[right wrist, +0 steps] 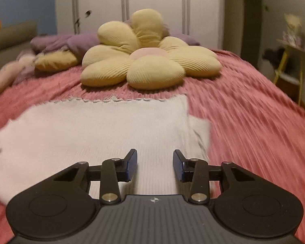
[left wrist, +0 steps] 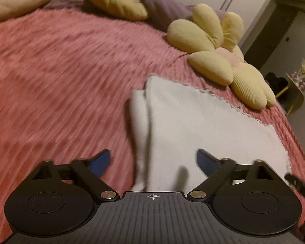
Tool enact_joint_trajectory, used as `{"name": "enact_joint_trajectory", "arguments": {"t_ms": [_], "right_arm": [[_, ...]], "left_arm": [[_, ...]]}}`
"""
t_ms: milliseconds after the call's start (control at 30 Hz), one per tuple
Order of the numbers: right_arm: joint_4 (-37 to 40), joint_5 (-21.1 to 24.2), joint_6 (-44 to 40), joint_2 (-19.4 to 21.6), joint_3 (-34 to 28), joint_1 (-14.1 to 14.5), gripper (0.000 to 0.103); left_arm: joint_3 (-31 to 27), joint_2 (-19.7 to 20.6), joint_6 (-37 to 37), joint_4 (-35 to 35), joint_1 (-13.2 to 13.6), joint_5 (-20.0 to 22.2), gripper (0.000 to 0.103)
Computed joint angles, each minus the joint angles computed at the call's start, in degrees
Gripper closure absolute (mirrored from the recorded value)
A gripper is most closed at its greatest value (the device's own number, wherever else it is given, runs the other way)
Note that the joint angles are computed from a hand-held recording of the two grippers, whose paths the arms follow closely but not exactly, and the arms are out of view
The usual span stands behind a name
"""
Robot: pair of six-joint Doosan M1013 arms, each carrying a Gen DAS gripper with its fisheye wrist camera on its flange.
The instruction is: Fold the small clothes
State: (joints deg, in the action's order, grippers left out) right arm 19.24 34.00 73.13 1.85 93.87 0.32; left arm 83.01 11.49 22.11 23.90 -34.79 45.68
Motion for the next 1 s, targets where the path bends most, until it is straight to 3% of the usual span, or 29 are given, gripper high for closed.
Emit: {"name": "enact_joint_trajectory", "arguments": {"t_ms": [100,167,233,300,367,467,633,700,800,867,1000], "right_arm": [[2.7,3.2,-0.3,-2.4,1.6,-0.8,0.065],[3.2,5.3,0.1,-3.6,2.5,-0.8,0.064],[5.0,6.6,-0.4,-4.8,3.6,-1.0,0.064],[4.9,7.5,-0.1,-5.4,4.1,-0.8,0.064],[4.7,7.9,-0.1,-5.9,4.5,-0.6,0.064],[4.1,8.4,0.2,-6.2,4.5,-0.4,0.064],[3.2,8.5,0.9,-6.0,4.0,0.1,0.064],[3.3,8.2,0.4,-5.7,3.6,0.4,0.064],[3.9,8.8,-0.9,-5.0,3.0,1.4,0.065],[4.3,8.9,-2.2,-4.8,3.0,2.3,0.065],[3.8,7.8,-2.6,-4.7,3.3,3.4,0.065]], "left_arm": [[2.5,-1.7,-0.4,-8.5,2.0,-4.6,0.029],[3.4,-2.0,3.2,-16.1,3.2,-7.1,0.034],[3.4,-1.7,6.6,-19.7,3.6,-7.1,0.041],[3.2,-1.4,8.7,-21.2,3.9,-6.3,0.043],[3.0,-1.3,9.2,-21.3,4.0,-5.8,0.055],[2.7,-1.0,10.8,-22.5,4.4,-5.9,0.059],[3.5,-0.9,12.3,-25.7,5.4,-8.1,0.048],[3.7,-0.9,12.5,-26.2,5.5,-9.4,0.049],[2.6,-0.1,12.3,-24.9,5.3,-7.7,0.060],[2.4,-0.1,12.3,-25.8,5.6,-7.6,0.073],[2.1,-0.6,11.6,-26.1,5.6,-8.2,0.079]]}}
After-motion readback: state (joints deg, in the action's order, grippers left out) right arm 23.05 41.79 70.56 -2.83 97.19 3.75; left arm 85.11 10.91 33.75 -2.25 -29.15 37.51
